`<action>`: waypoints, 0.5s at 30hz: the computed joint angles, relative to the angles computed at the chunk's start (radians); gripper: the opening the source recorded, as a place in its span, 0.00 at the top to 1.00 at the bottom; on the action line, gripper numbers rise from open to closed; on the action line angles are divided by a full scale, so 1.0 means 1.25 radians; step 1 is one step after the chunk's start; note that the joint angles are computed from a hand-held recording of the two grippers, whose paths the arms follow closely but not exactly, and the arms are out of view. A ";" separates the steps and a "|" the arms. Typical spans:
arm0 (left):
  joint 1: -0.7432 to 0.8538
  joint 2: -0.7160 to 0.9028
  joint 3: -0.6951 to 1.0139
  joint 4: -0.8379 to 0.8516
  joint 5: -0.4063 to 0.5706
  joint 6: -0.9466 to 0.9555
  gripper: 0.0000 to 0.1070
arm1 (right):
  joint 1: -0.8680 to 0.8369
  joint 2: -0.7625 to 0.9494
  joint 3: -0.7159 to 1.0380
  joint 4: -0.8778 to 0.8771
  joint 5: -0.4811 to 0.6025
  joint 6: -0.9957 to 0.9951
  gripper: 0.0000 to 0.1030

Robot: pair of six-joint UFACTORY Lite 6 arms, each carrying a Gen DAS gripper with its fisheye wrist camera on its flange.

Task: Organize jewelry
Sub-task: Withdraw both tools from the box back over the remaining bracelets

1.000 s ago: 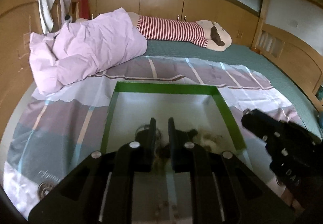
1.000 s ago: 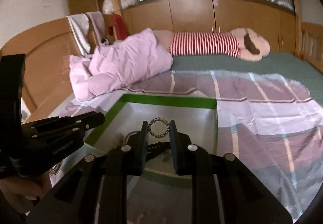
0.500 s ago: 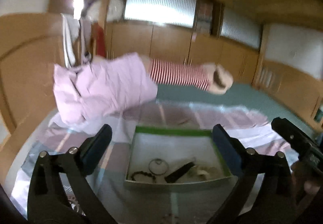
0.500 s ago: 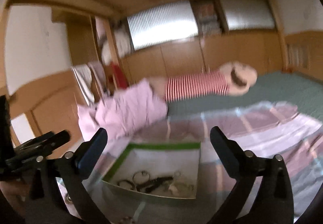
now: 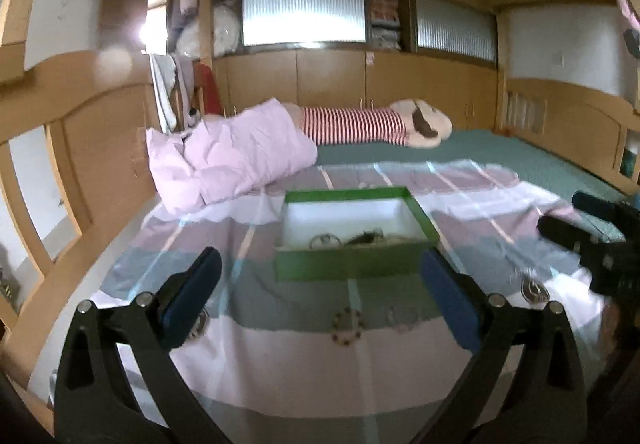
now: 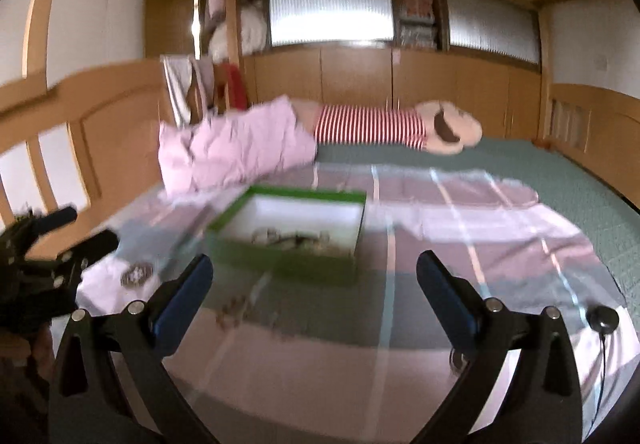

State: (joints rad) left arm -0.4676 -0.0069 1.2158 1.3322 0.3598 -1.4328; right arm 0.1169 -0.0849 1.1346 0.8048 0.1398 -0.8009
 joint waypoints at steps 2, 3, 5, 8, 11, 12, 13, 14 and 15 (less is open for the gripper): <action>0.000 0.030 0.020 -0.040 -0.006 0.026 0.08 | 0.008 0.012 -0.005 -0.036 -0.004 0.029 0.04; 0.001 0.041 0.027 -0.055 -0.008 0.035 0.08 | 0.010 0.016 -0.006 -0.030 -0.008 0.020 0.04; 0.006 0.066 0.050 -0.116 -0.007 0.083 0.08 | 0.007 0.021 -0.008 -0.021 -0.007 0.013 0.04; 0.020 0.072 0.052 -0.162 -0.023 0.111 0.08 | -0.002 0.029 -0.001 0.012 0.007 -0.001 0.04; 0.018 0.071 0.049 -0.164 -0.017 0.110 0.08 | 0.000 0.028 0.001 0.021 0.005 -0.011 0.04; 0.017 0.070 0.047 -0.167 -0.016 0.116 0.08 | 0.001 0.027 -0.004 0.029 0.002 -0.023 0.04; 0.018 0.069 0.045 -0.168 -0.014 0.119 0.08 | 0.003 0.028 -0.005 0.032 0.000 -0.027 0.04; 0.018 0.067 0.044 -0.166 -0.013 0.119 0.08 | 0.001 0.026 -0.009 0.040 0.001 -0.036 0.04; 0.019 0.066 0.043 -0.163 -0.013 0.116 0.08 | 0.002 0.029 -0.008 0.037 -0.001 -0.034 0.04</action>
